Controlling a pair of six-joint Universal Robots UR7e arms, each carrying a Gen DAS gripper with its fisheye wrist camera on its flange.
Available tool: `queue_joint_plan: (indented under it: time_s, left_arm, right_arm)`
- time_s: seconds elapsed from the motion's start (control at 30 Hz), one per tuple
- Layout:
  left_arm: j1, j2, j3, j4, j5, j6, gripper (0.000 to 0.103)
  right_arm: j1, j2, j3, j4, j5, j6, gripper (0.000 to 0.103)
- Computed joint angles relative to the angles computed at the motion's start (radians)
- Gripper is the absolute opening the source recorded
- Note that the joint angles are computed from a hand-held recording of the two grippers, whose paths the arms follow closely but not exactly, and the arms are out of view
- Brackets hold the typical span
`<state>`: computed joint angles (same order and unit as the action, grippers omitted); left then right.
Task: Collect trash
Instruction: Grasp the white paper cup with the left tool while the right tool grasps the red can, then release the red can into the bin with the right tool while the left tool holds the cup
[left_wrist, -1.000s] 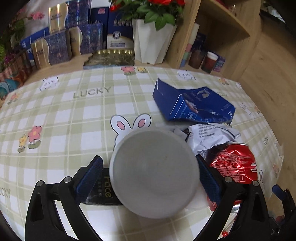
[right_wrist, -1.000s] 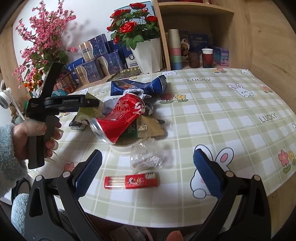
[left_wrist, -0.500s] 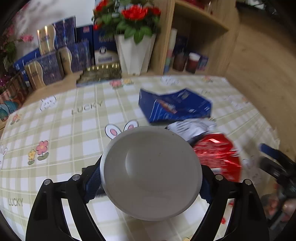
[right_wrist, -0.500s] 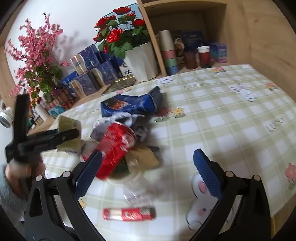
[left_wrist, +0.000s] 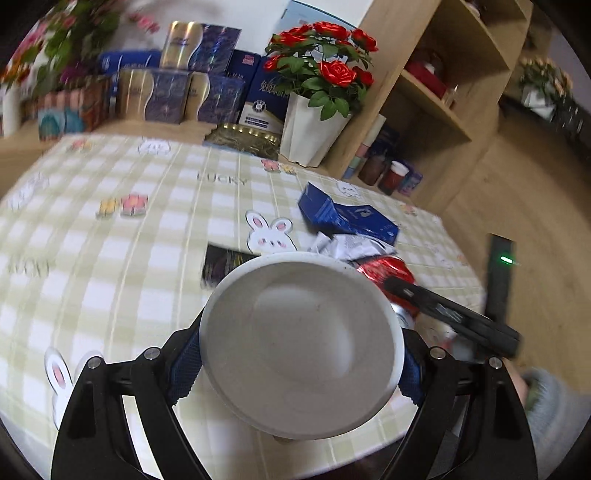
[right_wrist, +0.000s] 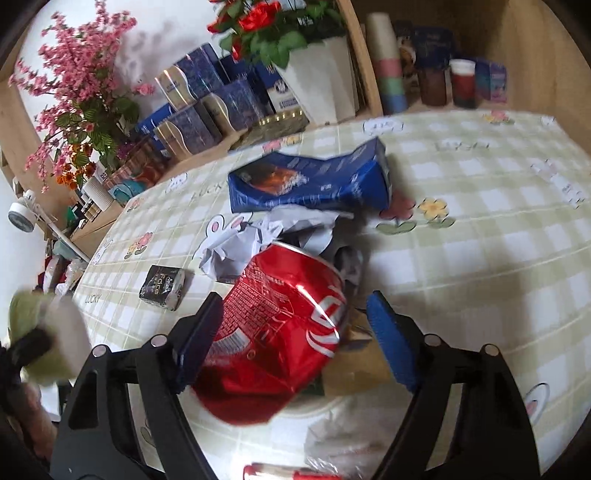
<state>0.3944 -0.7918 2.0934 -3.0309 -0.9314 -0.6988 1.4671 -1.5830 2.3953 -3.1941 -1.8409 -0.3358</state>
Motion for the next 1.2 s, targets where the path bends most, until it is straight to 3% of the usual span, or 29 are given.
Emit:
queue_joint_plan:
  time_s: [0.17, 0.27, 0.3, 0.4, 0.57, 0.67, 0.9, 1.2]
  left_arm:
    - [-0.036, -0.038, 0.079, 0.017, -0.007, -0.083, 0.083]
    - [-0.053, -0.055, 0.116, 0.029, -0.005, -0.127, 0.083]
    - [-0.058, -0.062, 0.127, 0.032, -0.005, -0.14, 0.083]
    - [-0.075, -0.081, 0.16, 0.032, 0.006, -0.176, 0.083]
    - [-0.109, -0.092, 0.183, 0.019, 0.024, -0.21, 0.083]
    - [-0.127, -0.096, 0.182, 0.038, 0.026, -0.217, 0.083]
    - [-0.186, -0.126, 0.193, 0.1, 0.029, -0.277, 0.083]
    - [-0.303, -0.225, 0.247, 0.271, 0.062, -0.446, 0.083]
  right_arm:
    - [-0.039, 0.002, -0.027, 0.081, 0.044, 0.059, 0.074]
    - [-0.048, -0.021, -0.028, 0.116, 0.084, 0.06, 0.049]
    - [-0.046, -0.035, -0.024, 0.123, 0.095, 0.057, 0.047]
    - [-0.03, -0.072, 0.01, 0.073, 0.131, 0.023, 0.047]
    - [0.044, -0.101, 0.059, -0.044, 0.093, -0.051, 0.047]
    - [0.074, -0.145, 0.096, -0.084, 0.104, -0.048, 0.047]
    - [0.121, -0.294, 0.18, -0.054, 0.105, -0.038, 0.047]
    - [0.213, -0.48, 0.333, 0.023, -0.02, -0.105, 0.047]
